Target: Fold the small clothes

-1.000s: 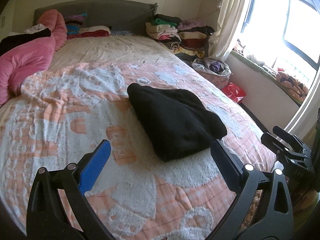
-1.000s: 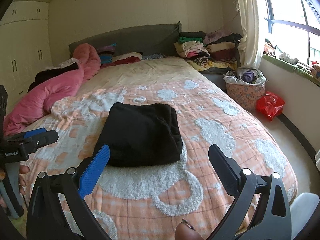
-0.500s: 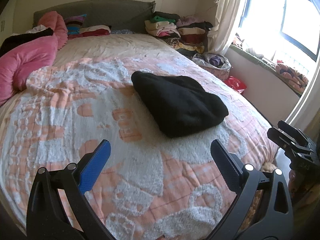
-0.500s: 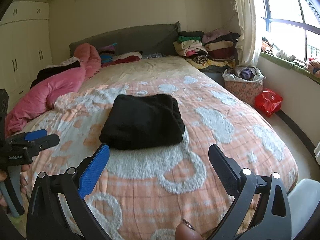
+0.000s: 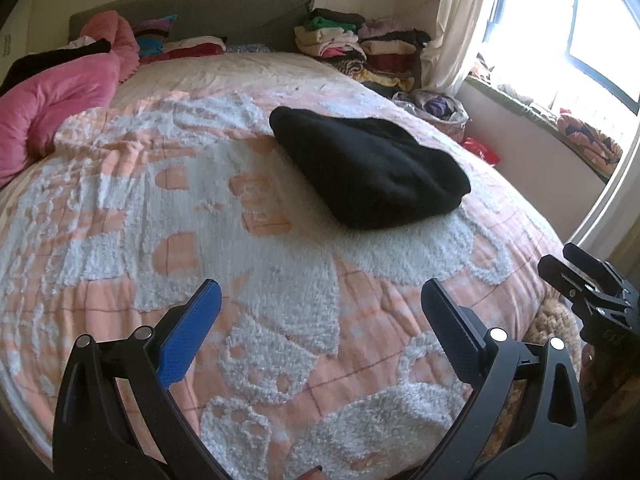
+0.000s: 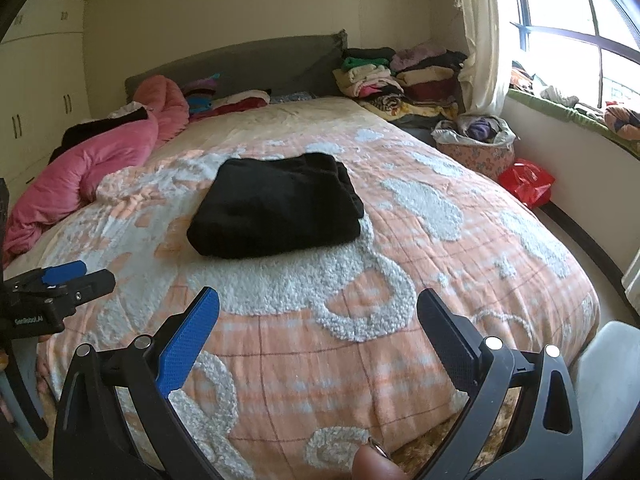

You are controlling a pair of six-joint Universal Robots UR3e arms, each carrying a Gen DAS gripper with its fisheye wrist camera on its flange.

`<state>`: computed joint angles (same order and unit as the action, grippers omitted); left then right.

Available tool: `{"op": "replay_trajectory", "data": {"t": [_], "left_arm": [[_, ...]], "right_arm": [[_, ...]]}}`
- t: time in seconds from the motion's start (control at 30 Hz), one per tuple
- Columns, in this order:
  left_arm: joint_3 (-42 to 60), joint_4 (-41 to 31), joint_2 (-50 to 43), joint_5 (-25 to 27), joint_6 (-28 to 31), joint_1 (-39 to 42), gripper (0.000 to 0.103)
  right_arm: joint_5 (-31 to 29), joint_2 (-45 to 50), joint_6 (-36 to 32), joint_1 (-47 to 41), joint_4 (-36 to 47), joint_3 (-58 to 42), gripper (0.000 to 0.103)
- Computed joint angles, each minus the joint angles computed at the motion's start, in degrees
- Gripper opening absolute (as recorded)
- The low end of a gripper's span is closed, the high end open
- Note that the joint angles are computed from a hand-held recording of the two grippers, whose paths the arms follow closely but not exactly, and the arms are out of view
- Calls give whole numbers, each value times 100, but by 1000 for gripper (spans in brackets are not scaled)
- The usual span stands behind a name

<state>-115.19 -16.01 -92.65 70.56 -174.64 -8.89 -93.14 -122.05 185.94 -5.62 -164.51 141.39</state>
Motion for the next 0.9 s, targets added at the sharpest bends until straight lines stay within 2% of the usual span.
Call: {"op": "replay_trajectory", "data": {"t": [0.1,0.4,0.9], "left_arm": [[0,85,-76,123,1,-50,94],[-166,384,-221,-17,74,13,94],[-8,265,-418,139,55,-4,94]], "right_arm": [[-147,185,94,95,-171,94,99],[-323,832,228,244,-524,139,99],[-347,1002,211,280,-653,127,99]]}}
